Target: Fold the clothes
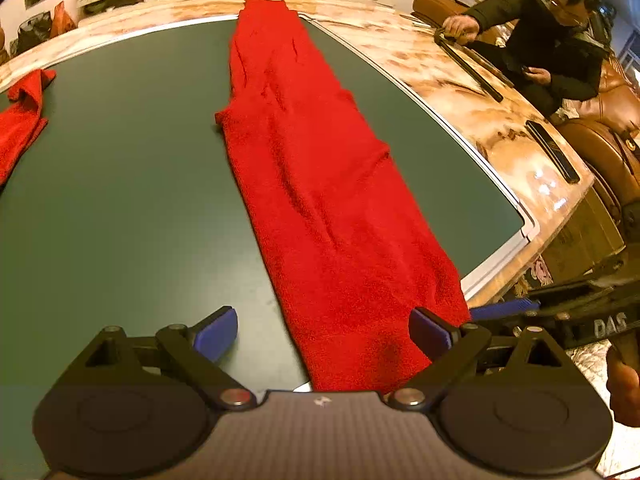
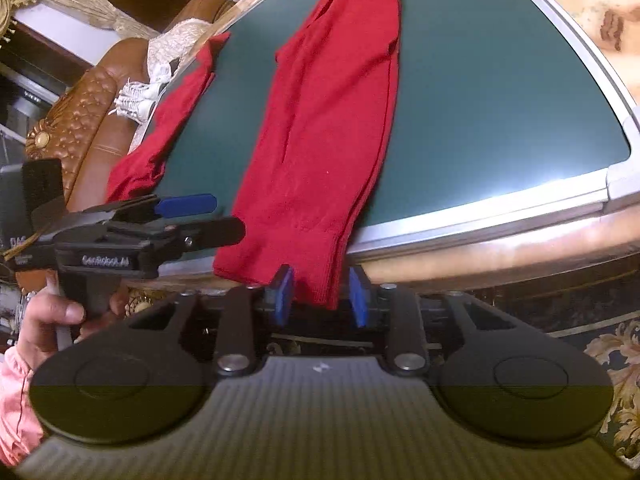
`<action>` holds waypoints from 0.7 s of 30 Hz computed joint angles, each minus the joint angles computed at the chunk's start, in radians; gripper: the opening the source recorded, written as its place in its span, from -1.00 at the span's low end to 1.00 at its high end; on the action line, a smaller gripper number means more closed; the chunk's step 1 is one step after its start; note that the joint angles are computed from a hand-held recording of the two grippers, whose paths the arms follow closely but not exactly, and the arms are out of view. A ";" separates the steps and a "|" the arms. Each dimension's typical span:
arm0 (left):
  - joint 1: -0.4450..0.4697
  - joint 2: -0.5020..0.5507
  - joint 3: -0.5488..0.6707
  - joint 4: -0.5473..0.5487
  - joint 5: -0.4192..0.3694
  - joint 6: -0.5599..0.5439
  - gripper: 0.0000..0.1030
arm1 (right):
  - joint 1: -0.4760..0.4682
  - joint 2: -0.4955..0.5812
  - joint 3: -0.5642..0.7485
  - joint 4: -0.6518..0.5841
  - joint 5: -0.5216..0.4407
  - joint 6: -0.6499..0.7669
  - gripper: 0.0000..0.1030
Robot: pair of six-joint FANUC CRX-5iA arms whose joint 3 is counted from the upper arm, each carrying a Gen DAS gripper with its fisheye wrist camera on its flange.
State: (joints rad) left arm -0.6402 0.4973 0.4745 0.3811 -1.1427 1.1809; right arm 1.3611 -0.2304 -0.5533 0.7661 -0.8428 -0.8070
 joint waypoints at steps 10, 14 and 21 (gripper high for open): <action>0.021 -0.068 -0.083 0.003 0.034 -0.093 0.89 | -0.089 0.039 -0.106 0.249 0.195 -0.382 -0.11; 0.025 -0.106 -0.132 0.014 0.059 -0.216 0.92 | -0.128 0.032 -0.139 0.317 0.271 -0.481 -0.74; 0.029 -0.147 -0.200 0.101 0.097 -0.469 0.92 | -0.294 -0.024 -0.231 0.708 0.424 -0.842 -0.76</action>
State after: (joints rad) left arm -0.6114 0.3501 0.2741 0.4825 -1.0459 0.7117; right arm 1.0673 -0.2548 -0.7845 1.4742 -0.4184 -1.6494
